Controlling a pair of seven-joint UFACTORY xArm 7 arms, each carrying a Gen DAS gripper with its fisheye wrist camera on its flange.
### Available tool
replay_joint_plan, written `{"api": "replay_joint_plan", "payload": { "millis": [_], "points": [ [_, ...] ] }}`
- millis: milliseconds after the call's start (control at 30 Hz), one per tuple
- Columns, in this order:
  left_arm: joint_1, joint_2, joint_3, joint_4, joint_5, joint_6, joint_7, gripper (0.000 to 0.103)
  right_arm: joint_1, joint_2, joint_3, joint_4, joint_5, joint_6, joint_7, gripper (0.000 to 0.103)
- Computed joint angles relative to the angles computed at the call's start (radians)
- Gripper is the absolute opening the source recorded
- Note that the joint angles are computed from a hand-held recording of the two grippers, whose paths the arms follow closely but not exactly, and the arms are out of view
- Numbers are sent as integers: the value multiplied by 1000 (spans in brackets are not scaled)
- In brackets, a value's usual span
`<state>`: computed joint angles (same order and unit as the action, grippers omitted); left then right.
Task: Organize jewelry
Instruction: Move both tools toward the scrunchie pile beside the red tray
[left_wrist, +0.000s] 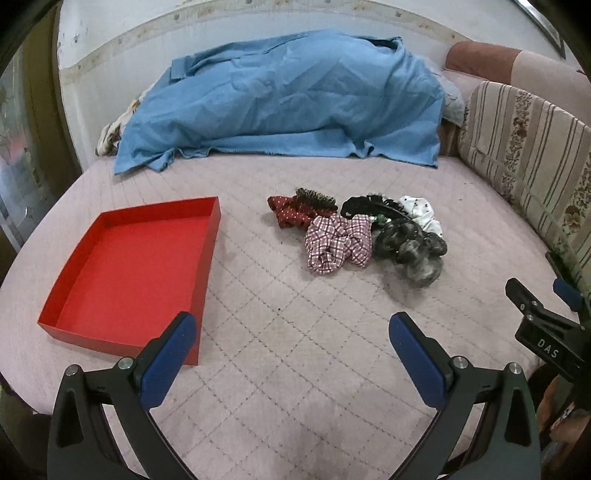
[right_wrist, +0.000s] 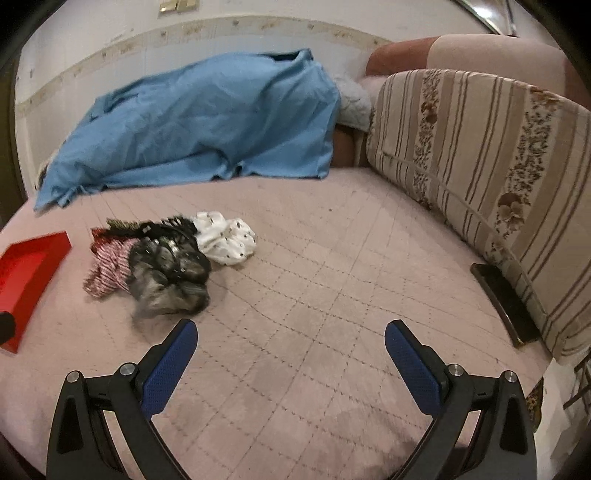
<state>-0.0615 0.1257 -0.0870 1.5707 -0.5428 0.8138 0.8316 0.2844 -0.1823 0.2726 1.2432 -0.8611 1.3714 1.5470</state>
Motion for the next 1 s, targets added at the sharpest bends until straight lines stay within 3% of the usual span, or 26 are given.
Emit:
{"api": "replay_joint_plan", "payload": {
  "millis": [200,667,800,1000],
  "points": [
    [6,-27,10,-8,-11,-6,15,103,12,-10,23,18,-13,22,17,102],
    [60,-91,62,-22,-209,77,121,103,102,54,61,154,-104,121,-53,102],
    [67,-101,72,-11,-234,64,131,103,131,72,66,203,-144,152,-66,102],
    [75,-76,74,52,-221,46,114,103,143,81,40,251,-185,112,-88,103]
  ]
}}
